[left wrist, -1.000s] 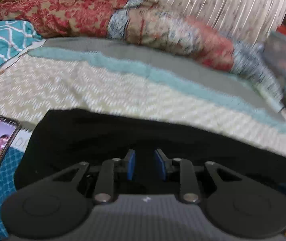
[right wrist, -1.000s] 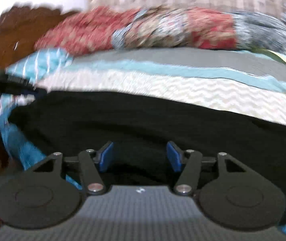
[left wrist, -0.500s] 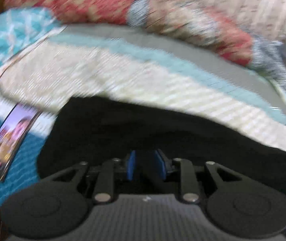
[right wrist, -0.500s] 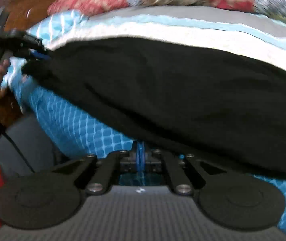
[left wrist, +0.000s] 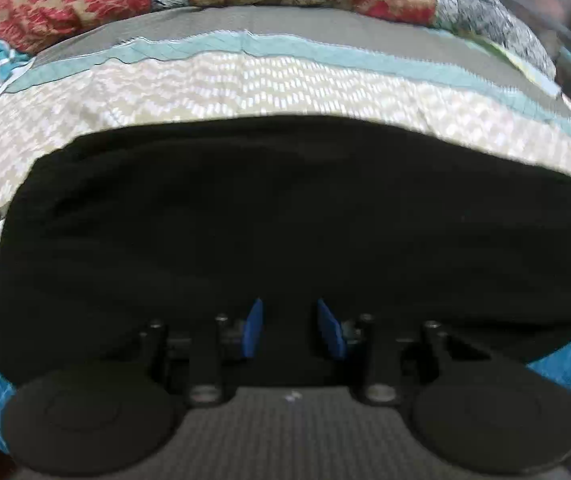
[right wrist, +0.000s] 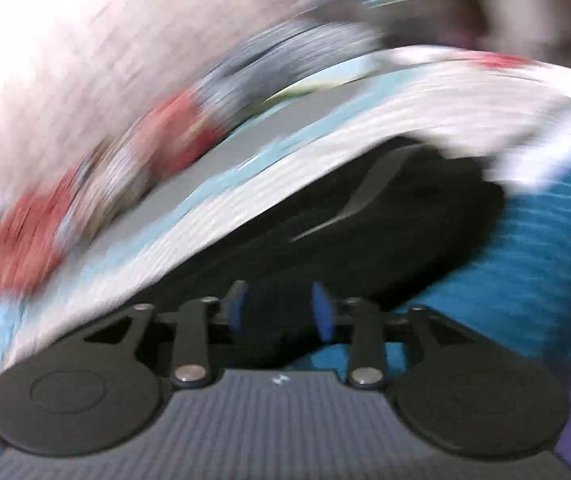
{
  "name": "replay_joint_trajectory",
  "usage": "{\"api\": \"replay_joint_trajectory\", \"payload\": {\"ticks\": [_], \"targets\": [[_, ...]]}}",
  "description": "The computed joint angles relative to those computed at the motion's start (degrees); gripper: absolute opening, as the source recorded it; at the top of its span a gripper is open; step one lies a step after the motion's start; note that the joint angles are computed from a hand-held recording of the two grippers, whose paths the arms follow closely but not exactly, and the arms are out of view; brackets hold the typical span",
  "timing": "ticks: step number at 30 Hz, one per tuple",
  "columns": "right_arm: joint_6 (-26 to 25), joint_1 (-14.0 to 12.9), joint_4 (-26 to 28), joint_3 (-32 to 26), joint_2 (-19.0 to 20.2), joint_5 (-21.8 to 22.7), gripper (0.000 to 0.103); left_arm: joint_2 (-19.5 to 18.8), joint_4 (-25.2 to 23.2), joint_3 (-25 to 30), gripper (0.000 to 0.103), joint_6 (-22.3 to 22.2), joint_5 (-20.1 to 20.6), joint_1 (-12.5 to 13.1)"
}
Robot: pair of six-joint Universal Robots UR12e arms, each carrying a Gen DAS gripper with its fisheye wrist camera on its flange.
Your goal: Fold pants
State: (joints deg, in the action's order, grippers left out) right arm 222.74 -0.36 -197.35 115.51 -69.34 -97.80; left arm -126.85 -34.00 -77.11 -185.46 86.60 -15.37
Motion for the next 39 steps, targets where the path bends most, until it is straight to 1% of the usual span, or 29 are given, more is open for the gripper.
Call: {"api": "replay_joint_trajectory", "payload": {"ticks": [1, 3, 4, 5, 6, 8, 9, 12, 14, 16, 19, 21, 22, 23, 24, 25, 27, 29, 31, 33, 35, 39], "targets": [[3.5, -0.6, -0.7, 0.9, -0.2, -1.9, 0.047, 0.2, 0.0, 0.2, 0.034, -0.7, -0.3, 0.0], [8.9, -1.2, -1.4, 1.7, -0.1, -5.1, 0.054, 0.2, 1.4, 0.9, 0.035, -1.6, -1.3, 0.0], [10.7, -1.4, -1.9, 2.1, 0.0, -6.1, 0.056, 0.0, 2.2, 1.3, 0.038, -1.8, -2.1, -0.1], [12.4, -1.9, -2.9, 2.5, 0.4, -6.4, 0.060, -0.2, 2.7, 1.9, 0.040, -2.3, -3.1, -0.2], [13.7, -2.4, -4.1, 2.8, 0.7, -5.7, 0.060, -0.3, 2.7, 2.5, 0.040, -2.7, -4.0, -0.3], [15.1, -3.3, -6.0, 2.7, 1.7, -3.4, 0.061, -1.0, 2.6, 3.9, 0.040, -3.0, -6.6, -0.6], [15.6, -3.6, -6.0, 2.6, 2.0, -2.9, 0.061, -1.6, 2.4, 4.7, 0.040, -2.6, -7.6, -0.8], [16.6, -4.6, -7.7, 2.4, 2.8, -1.5, 0.062, -3.6, 0.8, 8.0, 0.040, -1.8, -9.8, -1.7], [16.9, -4.5, -8.4, 2.0, 3.0, -1.7, 0.061, -4.9, -0.7, 9.8, 0.040, -0.7, -10.8, -2.5], [17.4, -4.4, -9.3, 1.7, 3.2, -1.8, 0.061, -5.9, -2.3, 11.0, 0.040, 0.6, -10.4, -3.4], [17.9, -4.9, -9.9, 1.5, 3.6, -1.5, 0.061, -7.3, -7.2, 13.2, 0.040, 1.4, -9.7, -4.5], [17.1, -5.0, -9.6, 1.0, 3.8, -1.4, 0.061, -7.0, -7.6, 12.2, 0.040, 2.2, -7.1, -5.2], [16.2, -4.9, -8.6, 0.7, 3.8, -1.7, 0.060, -7.0, -7.2, 12.0, 0.040, 2.8, -4.9, -5.7], [15.3, -4.6, -7.0, 0.5, 3.7, -2.4, 0.053, -7.1, -7.0, 12.0, 0.041, 3.1, -3.4, -6.2], [14.7, -4.3, -5.1, 0.2, 3.5, -3.3, 0.036, -7.2, -7.0, 12.1, 0.041, 3.5, -1.7, -6.7], [14.6, -4.2, -3.1, 0.1, 3.3, -3.8, 0.031, -7.2, -7.2, 12.3, 0.042, 4.1, -0.3, -6.9], [14.8, -3.9, -2.5, -0.1, 3.1, -4.7, 0.025, -7.4, -7.9, 12.8, 0.042, 4.1, 2.0, -7.6], [12.3, -3.2, -2.0, -0.6, 2.8, -6.0, 0.016, -7.3, -8.3, 12.9, 0.043, 3.4, 3.0, -7.8], [7.6, -1.8, -2.3, -1.5, 2.5, -8.0, 0.016, -7.3, -8.7, 13.0, 0.044, 2.8, 3.6, -7.9], [1.8, -0.7, -3.9, -2.4, 2.4, -8.7, 0.016, -7.2, -8.9, 13.0, 0.044, 2.4, 4.0, -8.0], [-4.4, 0.4, -4.6, -3.5, 2.3, -8.7, 0.015, -7.1, -9.3, 13.0, 0.045, 2.0, 4.4, -8.0], [-16.0, 2.8, -4.2, -5.9, 2.7, -7.7, 0.015, -7.0, -10.0, 13.3, 0.045, 0.5, 4.6, -8.0]]}}
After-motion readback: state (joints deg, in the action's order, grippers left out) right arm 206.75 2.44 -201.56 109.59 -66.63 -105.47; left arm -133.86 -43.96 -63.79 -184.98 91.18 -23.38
